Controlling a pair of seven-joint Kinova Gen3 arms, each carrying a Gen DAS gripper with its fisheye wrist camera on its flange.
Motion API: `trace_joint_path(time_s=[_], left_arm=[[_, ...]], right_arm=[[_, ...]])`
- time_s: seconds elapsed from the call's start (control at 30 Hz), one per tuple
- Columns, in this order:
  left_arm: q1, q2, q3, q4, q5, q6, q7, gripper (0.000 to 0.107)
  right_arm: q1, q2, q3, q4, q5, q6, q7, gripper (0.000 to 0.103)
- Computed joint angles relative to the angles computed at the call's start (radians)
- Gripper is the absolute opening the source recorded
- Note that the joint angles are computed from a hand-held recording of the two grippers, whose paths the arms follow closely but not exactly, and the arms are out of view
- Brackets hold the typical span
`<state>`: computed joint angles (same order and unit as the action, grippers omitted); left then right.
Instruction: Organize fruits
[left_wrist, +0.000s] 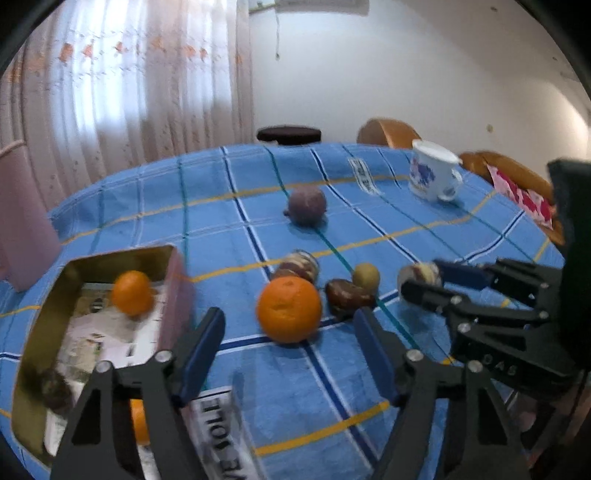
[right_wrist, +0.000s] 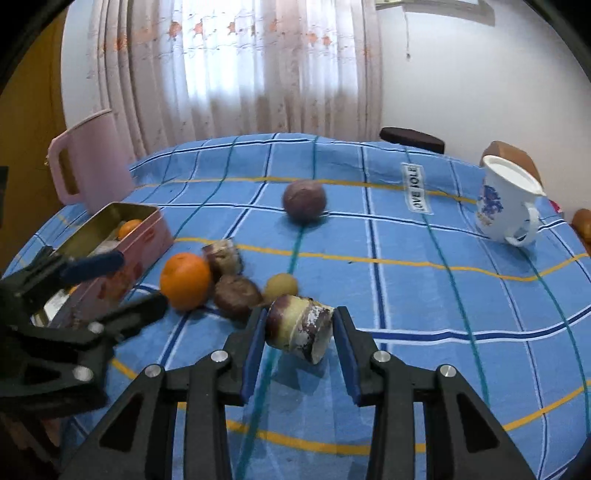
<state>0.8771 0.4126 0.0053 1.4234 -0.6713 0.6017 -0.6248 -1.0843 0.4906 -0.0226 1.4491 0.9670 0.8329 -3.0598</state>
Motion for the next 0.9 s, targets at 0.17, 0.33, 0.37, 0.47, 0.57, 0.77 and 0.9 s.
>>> trace_joint_path(time_s=[0.17, 0.33, 0.37, 0.47, 0.57, 0.77, 0.9], left_arm=[[-0.077, 0.052, 0.069, -0.088, 0.143, 0.048, -0.15, 0.062], [-0.07, 0.081, 0.037, -0.14, 0.186, 0.096, -0.182, 0.052], [-0.063, 0.085, 0.028, -0.147, 0.184, 0.109, -0.181, 0.049], [-0.069, 0.075, 0.024, -0.128, 0.197, 0.083, -0.18, 0.047], [-0.063, 0.053, 0.01, -0.088, 0.192, 0.039, -0.159, 0.047], [-0.007, 0.007, -0.048, -0.004, 0.095, -0.046, -0.035, 0.047], [0.032, -0.022, -0.09, 0.055, -0.001, -0.107, 0.086, 0.047]], right_arm=[[0.006, -0.011, 0.0, 0.02, 0.015, -0.026, -0.024, 0.039], [0.008, -0.014, -0.004, 0.026, 0.022, -0.038, -0.025, 0.039], [0.008, -0.015, -0.004, 0.028, 0.023, -0.042, -0.026, 0.039], [0.002, -0.019, 0.0, 0.037, 0.037, -0.046, -0.042, 0.039], [-0.006, -0.025, 0.004, 0.053, 0.067, -0.051, -0.076, 0.039], [-0.007, -0.043, -0.004, 0.095, 0.143, -0.079, -0.144, 0.039], [-0.012, -0.055, -0.013, 0.124, 0.214, -0.086, -0.202, 0.039]])
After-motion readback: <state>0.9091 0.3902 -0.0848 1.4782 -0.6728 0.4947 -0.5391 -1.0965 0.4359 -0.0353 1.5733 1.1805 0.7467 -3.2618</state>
